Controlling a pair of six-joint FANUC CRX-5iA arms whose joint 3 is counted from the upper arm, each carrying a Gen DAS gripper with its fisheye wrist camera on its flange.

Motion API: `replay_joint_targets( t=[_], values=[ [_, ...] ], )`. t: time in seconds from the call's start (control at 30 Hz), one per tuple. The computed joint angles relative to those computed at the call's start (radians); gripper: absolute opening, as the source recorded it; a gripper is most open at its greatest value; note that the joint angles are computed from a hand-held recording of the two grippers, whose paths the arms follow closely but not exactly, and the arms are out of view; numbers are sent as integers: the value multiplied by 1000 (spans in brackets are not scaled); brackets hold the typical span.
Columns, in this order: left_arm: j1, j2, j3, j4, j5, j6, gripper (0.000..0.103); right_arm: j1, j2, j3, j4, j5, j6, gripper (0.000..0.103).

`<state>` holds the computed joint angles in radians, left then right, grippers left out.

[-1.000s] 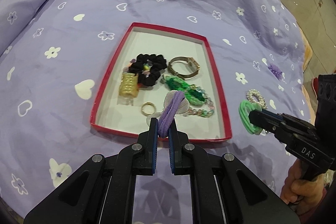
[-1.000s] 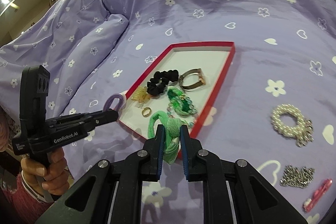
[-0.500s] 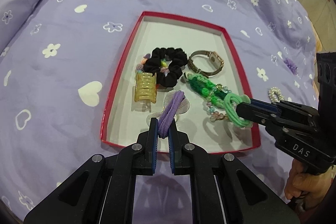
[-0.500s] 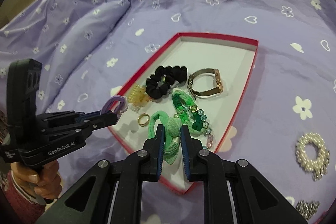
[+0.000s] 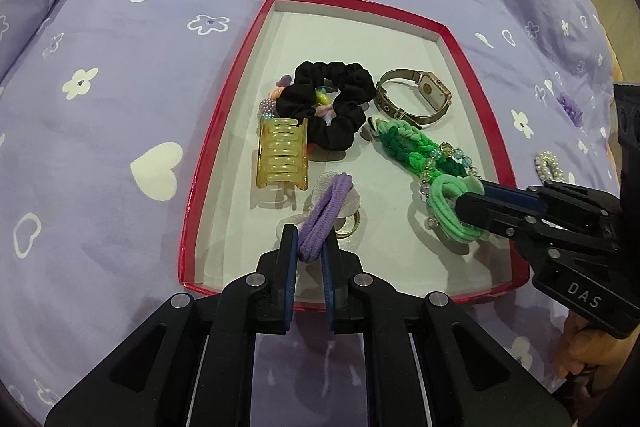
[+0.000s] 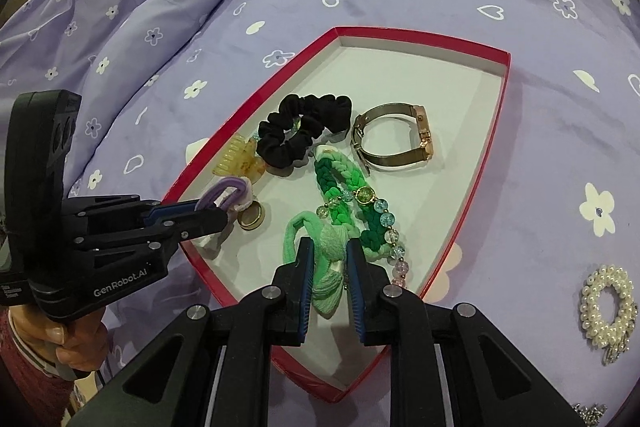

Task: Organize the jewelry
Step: 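Carry both hair ties into the tray and open both tools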

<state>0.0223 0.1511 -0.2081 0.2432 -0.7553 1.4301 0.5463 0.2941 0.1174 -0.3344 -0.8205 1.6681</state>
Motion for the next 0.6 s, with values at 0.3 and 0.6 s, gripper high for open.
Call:
replay_joint_targets(
  t=[0.3,0.6],
  values=[
    [-3,0,6,-27,-10,27,18,-7,-4,-4,-8,7,-5,27],
    [-9,-17,2,-53,-3,47,36,-10,-36,-33,-19,30,-13,29]
  ],
)
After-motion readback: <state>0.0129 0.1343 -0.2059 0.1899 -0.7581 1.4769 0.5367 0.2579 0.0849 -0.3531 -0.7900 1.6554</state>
